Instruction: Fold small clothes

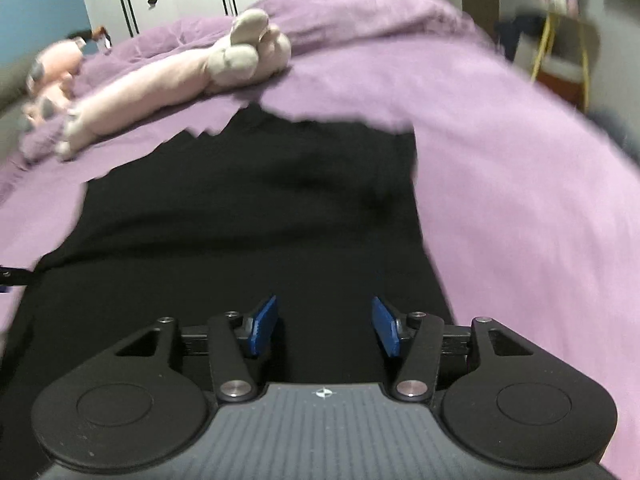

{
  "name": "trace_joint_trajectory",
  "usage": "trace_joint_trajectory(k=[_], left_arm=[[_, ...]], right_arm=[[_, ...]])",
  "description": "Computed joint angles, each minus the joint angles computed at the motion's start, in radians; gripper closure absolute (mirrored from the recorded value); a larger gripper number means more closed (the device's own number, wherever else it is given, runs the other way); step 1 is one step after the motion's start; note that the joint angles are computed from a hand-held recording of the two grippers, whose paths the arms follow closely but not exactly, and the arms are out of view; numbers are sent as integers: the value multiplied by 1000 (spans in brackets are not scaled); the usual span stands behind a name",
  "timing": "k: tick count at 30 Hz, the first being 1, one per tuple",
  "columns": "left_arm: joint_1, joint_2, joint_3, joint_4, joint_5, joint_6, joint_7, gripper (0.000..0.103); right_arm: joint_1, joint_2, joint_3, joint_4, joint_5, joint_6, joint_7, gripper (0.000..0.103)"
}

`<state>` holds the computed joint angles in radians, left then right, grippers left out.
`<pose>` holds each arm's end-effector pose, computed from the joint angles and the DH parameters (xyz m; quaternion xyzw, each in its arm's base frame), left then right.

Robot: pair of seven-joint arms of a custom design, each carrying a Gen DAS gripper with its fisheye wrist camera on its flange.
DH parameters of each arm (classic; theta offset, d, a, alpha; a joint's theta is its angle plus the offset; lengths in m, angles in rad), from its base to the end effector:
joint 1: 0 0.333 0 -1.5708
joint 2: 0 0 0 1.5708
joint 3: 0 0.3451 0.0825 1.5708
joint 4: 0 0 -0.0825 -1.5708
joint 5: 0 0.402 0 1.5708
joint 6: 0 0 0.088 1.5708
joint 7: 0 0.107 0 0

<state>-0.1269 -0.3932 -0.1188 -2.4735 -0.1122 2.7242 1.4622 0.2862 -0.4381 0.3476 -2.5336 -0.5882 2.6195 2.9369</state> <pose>0.4560 -0.1147 0.5252 -0.6519 0.6893 -0.2675 0.1683 0.3500 0.2836 0.4847 -0.5639 0.7487 -0.2198 0.2703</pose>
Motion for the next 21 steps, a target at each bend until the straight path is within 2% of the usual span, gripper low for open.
trace_joint_trajectory(k=[2, 5, 7, 9, 12, 15, 18, 21], left_arm=[[-16, -117, 38, -84, -23, -29, 49, 25], [-29, -305, 88, -195, -61, -143, 84, 24], [-45, -418, 125, -260, -108, -222, 102, 24], [-51, -502, 141, -309, -152, -282, 100, 24], [-63, -558, 150, -351, -228, -322, 75, 26], [-74, -570, 149, -375, -273, -316, 76, 28], [-61, -565, 139, -374, -274, -334, 70, 37], [-43, -565, 141, -369, -276, -353, 61, 52]], right_arm=[[68, -121, 2, -78, 81, -71, 4, 50], [161, -285, 28, -141, 204, -221, 9, 50], [221, -342, 21, -152, 286, -300, -12, 50], [239, -365, 37, -141, 312, -385, -41, 50], [247, -422, 32, -186, 352, -360, -19, 50], [241, -449, 24, -233, 391, -294, 8, 52], [238, -461, 33, -254, 415, -270, 28, 63], [246, -480, 38, -265, 421, -264, 25, 79]])
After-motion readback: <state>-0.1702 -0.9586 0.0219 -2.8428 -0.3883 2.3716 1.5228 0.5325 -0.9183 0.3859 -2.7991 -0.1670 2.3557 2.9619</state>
